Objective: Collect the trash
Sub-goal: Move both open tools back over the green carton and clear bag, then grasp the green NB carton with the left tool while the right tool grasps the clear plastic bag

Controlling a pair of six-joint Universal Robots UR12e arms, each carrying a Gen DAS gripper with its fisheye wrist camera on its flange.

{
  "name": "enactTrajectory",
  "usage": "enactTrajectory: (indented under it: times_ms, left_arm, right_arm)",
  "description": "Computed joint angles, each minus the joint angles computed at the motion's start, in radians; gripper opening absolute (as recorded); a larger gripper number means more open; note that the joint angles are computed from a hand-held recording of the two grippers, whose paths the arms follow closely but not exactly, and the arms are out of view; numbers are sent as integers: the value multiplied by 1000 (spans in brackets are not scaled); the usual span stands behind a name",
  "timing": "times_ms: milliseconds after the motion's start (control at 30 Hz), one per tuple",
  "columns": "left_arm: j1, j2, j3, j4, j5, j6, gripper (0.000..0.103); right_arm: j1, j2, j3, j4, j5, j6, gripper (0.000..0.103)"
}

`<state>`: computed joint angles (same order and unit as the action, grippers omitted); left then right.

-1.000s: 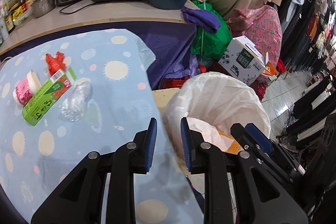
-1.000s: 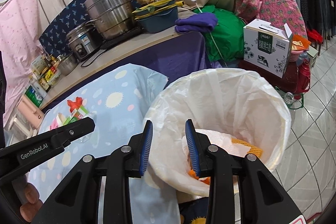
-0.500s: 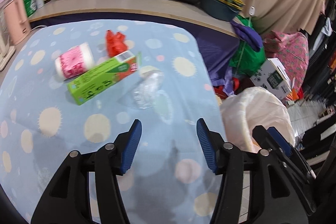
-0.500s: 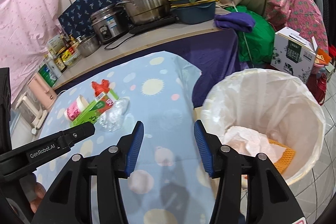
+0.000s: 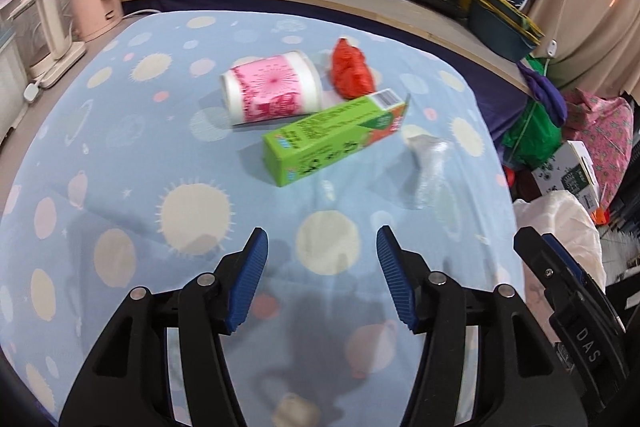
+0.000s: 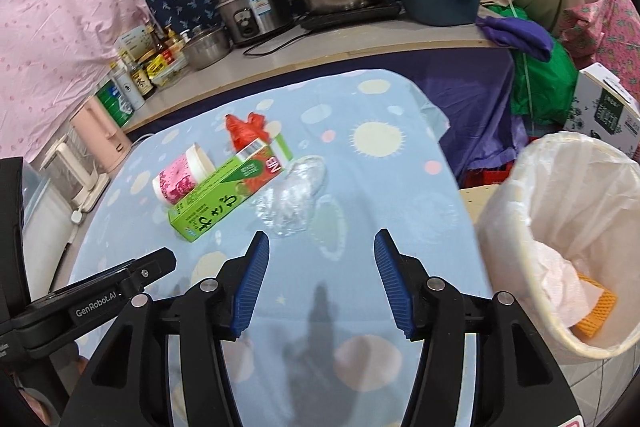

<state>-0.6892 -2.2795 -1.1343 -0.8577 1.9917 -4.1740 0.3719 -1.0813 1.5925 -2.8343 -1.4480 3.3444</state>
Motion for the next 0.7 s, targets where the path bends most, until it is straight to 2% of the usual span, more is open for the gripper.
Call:
enactTrajectory:
  times_ms: [100,300,500,600,700]
  left_arm:
    - [9,15,-32,8,6,-19,61]
    - [28,28,-67,27,7,-33,64]
    - [45,19,-65,47,1,-13,68]
    - [51,7,-50,47,8,2,76]
    - [59,-9,-31,37,4,18,76]
  right_arm:
    - [9,25,-33,26,16,9,54]
    - [24,76,-96,57,12,26,61]
    - [26,127,-161,108,20,60,62]
    - [26,150,-190,126,26,75,62]
    - [26,165,-208,135,26,83,62]
